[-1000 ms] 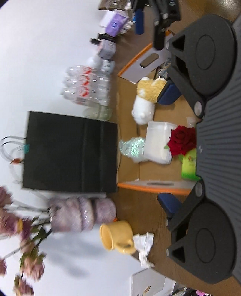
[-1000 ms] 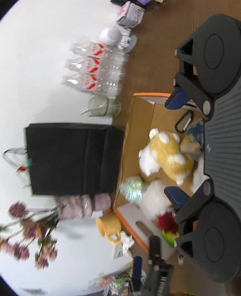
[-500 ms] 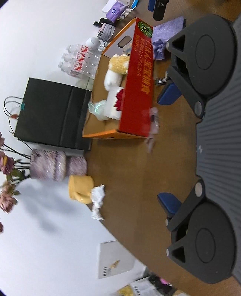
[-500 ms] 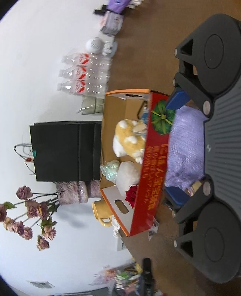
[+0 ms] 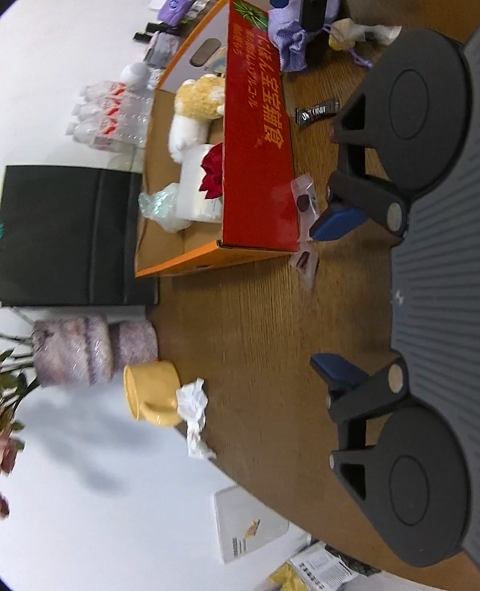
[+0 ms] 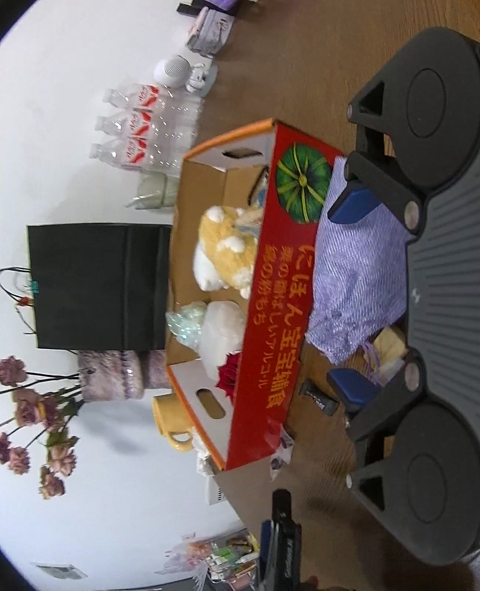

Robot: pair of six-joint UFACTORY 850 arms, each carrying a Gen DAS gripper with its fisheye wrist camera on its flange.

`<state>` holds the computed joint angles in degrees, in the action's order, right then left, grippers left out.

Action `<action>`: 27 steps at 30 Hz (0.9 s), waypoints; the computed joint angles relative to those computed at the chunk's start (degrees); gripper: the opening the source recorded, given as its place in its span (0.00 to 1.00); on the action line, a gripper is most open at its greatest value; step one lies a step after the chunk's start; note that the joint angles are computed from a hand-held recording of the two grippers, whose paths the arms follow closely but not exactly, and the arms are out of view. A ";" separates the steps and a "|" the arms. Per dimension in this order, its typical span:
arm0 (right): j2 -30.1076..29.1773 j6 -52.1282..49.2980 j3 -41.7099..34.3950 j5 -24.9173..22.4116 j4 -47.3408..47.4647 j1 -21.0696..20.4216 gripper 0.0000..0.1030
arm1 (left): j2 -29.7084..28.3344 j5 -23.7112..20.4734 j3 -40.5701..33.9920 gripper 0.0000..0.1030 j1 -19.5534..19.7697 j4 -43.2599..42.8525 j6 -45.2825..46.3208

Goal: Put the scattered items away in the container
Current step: 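Grasp the clear packet with the left gripper while the right grasps the purple pouch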

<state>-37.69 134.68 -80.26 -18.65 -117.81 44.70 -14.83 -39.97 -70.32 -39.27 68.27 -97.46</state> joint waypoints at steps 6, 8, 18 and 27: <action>-2.04 -10.01 -3.03 -0.60 13.16 0.33 0.63 | -2.61 3.94 -2.19 0.60 2.31 -1.67 6.59; -2.24 -11.14 -3.40 -0.02 15.74 0.14 0.56 | -2.80 4.96 -2.22 0.57 2.58 -0.40 6.74; -1.53 -8.56 -2.89 2.23 14.36 -0.27 0.16 | -1.45 7.29 0.10 0.22 1.74 3.95 3.98; 1.35 2.95 0.93 1.33 3.45 -0.46 0.11 | 2.08 3.57 3.74 0.22 -1.04 8.67 -4.85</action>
